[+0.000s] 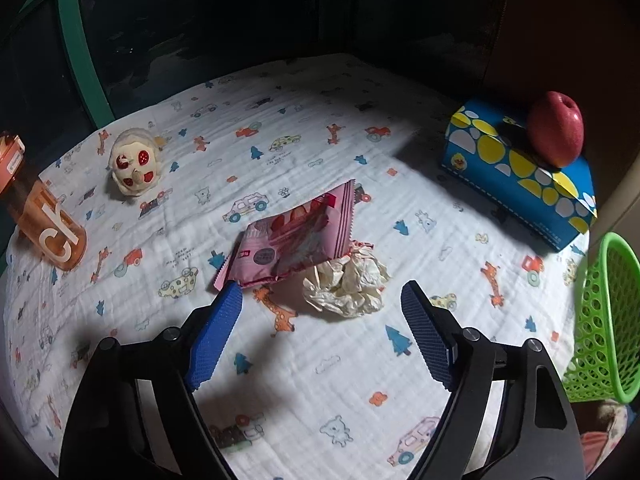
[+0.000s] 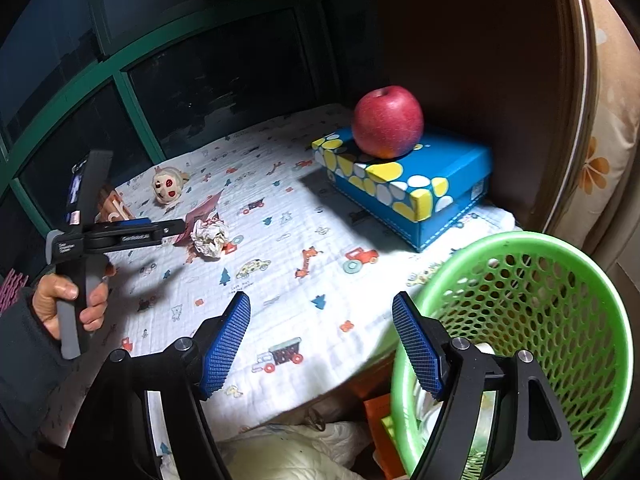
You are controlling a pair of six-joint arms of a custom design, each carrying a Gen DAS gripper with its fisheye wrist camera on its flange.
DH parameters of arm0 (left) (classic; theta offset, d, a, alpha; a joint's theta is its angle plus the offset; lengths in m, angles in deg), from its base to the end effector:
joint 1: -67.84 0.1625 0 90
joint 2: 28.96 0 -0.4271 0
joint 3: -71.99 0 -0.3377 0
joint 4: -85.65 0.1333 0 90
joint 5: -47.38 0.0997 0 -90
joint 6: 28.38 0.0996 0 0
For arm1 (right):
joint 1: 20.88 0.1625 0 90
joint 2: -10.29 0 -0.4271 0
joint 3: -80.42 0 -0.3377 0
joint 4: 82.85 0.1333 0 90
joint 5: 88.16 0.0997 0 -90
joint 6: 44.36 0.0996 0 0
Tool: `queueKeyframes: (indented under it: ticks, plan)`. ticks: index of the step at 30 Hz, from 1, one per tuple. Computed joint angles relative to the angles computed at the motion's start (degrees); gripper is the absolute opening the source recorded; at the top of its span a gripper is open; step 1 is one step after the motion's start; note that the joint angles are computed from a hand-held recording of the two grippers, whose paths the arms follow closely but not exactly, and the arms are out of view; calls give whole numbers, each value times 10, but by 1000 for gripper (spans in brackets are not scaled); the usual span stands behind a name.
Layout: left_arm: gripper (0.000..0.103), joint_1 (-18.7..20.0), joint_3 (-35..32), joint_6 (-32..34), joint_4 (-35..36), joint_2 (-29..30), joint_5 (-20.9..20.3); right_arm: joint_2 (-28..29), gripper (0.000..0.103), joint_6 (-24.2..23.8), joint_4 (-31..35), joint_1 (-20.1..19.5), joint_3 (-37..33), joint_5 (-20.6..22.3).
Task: Collect trash
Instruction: 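Move both grippers back over the bed toward the pink wrapper and tissue, then grasp the pink wrapper with the left gripper while the right gripper grasps the crumpled tissue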
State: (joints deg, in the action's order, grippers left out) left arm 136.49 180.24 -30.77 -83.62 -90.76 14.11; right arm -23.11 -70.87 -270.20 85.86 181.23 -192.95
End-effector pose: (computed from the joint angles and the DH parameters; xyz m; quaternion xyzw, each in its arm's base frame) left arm 0.0022 -0.5891 0.3023 0.0066 0.8547 -0.3370 0.3949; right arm 0.2821 -0.5634 0.0521 0.3222 -0.9028 0.2446 0.1457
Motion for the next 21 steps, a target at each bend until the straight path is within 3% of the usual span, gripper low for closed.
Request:
queueKeyframes:
  ticks: [7, 12, 15, 21]
  plan:
    - [76, 29, -50, 33, 1, 34, 0, 29, 71, 4, 37, 8, -41, -4]
    - [52, 48, -74, 29, 15, 38, -27, 47, 71, 8, 60, 11, -70, -8]
    - [26, 55, -71, 41, -2, 32, -51, 57, 71, 7, 67, 14, -82, -9]
    - [12, 55, -43, 61, -57, 6, -59, 80, 71, 0, 88, 19, -108, -9]
